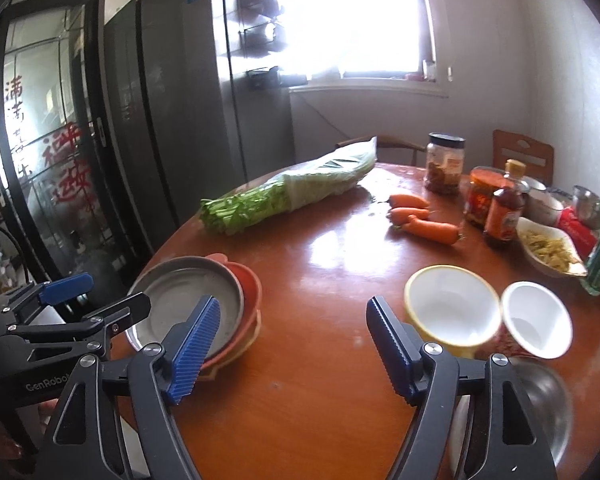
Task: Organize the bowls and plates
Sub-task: 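Move the left gripper to the rim of the steel mixing bowl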
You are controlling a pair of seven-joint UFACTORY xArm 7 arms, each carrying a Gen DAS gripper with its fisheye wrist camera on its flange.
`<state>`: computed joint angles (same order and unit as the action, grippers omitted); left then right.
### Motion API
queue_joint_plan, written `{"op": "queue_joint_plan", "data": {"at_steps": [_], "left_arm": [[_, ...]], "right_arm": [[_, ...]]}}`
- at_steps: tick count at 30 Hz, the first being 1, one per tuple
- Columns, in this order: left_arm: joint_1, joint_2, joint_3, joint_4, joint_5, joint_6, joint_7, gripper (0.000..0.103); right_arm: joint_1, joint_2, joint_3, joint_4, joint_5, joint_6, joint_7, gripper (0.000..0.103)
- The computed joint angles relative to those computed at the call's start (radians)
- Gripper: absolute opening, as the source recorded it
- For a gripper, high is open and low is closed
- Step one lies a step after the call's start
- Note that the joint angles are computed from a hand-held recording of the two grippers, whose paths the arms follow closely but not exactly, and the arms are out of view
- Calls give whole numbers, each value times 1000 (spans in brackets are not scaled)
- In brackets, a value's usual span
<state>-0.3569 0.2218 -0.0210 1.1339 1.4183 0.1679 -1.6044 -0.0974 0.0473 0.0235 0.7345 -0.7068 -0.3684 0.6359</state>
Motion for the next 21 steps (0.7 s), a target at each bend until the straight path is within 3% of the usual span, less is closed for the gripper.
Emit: {"op": "queue_joint_plan", "data": {"at_steps": [6, 16, 21], "left_arm": [[-32, 7, -19, 26, -44, 16, 46, 86], [-129, 72, -30, 111, -165, 35, 167, 87], [-198, 114, -14, 159, -238, 59, 238, 87]], "right_arm": [[-9, -56, -49, -43, -35, -14, 2, 78], [-38, -139, -202, -104, -163, -55, 64, 82], [-80, -170, -232, -163, -83, -84, -32, 82]]}}
